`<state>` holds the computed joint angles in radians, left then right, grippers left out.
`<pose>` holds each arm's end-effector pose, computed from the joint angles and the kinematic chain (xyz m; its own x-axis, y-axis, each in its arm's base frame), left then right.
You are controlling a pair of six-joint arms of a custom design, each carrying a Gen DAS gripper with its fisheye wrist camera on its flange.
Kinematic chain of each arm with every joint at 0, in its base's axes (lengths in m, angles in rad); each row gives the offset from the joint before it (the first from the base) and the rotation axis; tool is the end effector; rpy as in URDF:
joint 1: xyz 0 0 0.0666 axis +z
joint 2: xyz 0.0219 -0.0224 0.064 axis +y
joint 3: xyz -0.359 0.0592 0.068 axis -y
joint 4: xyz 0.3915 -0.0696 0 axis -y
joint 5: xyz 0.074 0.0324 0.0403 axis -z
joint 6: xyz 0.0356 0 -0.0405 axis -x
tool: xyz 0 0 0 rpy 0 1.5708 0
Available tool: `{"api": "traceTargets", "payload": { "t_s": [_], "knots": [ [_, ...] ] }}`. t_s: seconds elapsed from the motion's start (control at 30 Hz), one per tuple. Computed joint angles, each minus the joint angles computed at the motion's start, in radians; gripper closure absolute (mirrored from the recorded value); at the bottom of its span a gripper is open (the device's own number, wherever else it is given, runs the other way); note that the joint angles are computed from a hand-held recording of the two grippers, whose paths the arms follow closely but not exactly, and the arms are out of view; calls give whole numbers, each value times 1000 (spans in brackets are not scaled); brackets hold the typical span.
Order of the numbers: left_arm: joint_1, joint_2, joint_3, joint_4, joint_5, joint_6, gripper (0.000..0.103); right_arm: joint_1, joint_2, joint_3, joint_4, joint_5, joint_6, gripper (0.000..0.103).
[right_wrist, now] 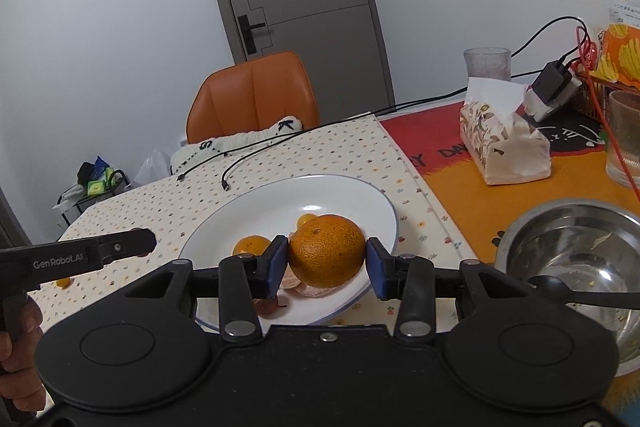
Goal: Organize fruits
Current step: 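Carry the red plum and large orange with both grippers over the white plate, then open the left gripper to drop the plum while the right gripper releases the orange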
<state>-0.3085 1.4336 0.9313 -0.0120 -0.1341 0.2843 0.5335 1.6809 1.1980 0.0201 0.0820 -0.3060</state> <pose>0.4571 -0.1411 0.2531 -0.5032 -0.1314 -0.8541 0.0509 0.9822 -0.1811 0.4955 0.2888 0.2491 -0.5002 0.0532 -0.8643 -0.3073 0.9222 0.2347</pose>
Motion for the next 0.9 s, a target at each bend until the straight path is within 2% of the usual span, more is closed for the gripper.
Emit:
{"api": "traceTargets", "payload": {
  "t_s": [0.4, 0.63, 0.8, 0.9],
  "knots": [
    [6, 85, 74, -23, 22, 5, 82, -5, 49, 50, -25, -22, -4, 63],
    [16, 101, 93, -55, 19, 19, 77, -6, 76, 76, -34, -39, -5, 63],
    [22, 84, 76, -61, 7, 19, 64, -6, 88, 86, -34, -44, -7, 63],
    [24, 69, 61, -57, 1, 19, 55, -4, 90, 87, -33, -39, -12, 58]
  ]
}}
